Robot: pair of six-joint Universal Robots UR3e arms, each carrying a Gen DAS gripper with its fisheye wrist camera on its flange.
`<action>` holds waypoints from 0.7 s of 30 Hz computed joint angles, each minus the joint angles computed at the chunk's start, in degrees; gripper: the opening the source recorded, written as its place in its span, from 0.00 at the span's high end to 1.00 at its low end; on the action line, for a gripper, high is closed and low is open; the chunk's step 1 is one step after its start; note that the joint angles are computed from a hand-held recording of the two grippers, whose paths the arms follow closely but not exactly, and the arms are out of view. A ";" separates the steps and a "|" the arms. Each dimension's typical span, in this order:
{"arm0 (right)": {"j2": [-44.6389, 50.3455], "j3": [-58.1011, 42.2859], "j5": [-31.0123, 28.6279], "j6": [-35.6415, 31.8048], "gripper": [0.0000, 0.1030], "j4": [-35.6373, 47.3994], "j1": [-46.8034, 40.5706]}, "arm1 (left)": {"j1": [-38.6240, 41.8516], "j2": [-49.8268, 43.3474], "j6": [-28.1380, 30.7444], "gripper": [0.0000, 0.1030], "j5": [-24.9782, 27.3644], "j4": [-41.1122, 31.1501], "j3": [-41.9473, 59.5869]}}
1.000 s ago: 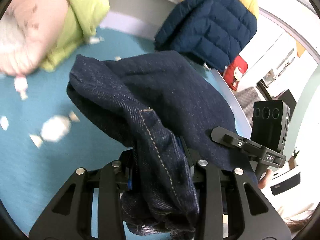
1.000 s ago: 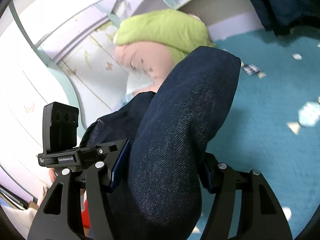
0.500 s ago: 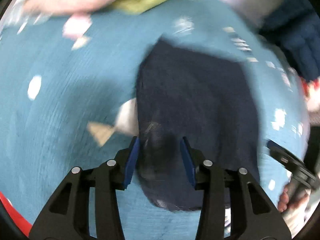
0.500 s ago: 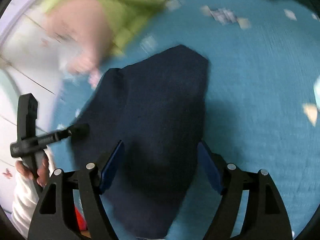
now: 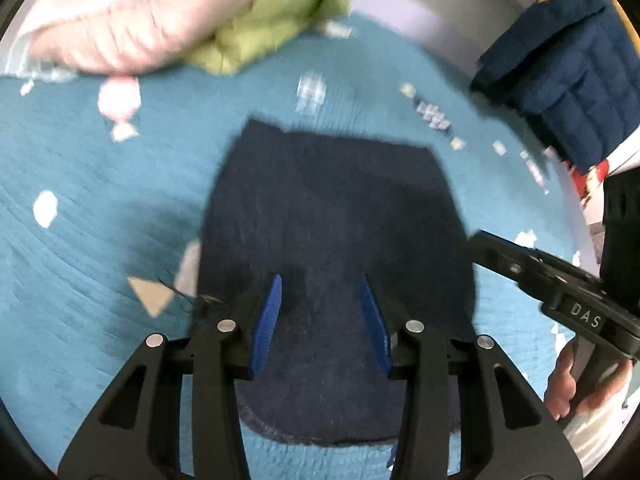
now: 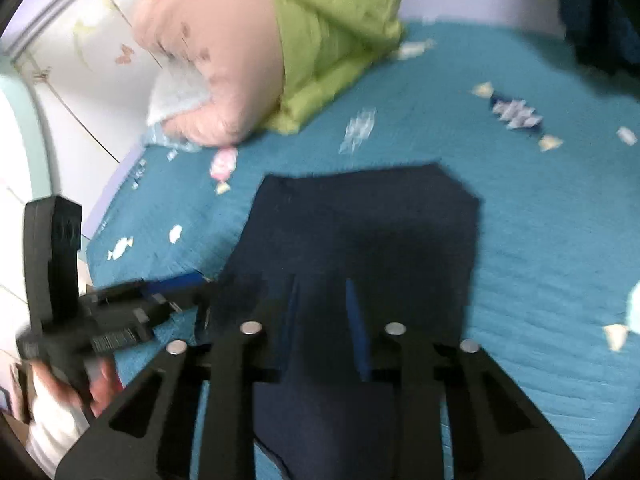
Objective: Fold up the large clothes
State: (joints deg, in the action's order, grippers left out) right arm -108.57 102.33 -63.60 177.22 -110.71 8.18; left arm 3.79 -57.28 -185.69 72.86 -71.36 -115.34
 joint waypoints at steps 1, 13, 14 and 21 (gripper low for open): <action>3.84 -0.31 -4.61 2.05 0.82 -1.22 2.94 | -1.34 -3.11 -1.20 0.65 2.12 1.82 -1.60; -3.87 -1.42 -2.35 -1.36 0.80 23.96 0.98 | 4.45 5.58 6.53 0.90 0.75 -12.68 -4.80; -3.58 1.19 -3.05 -0.19 0.80 20.82 1.59 | 2.80 4.31 5.10 0.90 2.38 -10.33 -6.77; -9.76 -2.49 1.02 -5.61 0.81 36.11 -6.25 | 1.76 8.99 3.37 0.90 3.14 -15.47 -4.72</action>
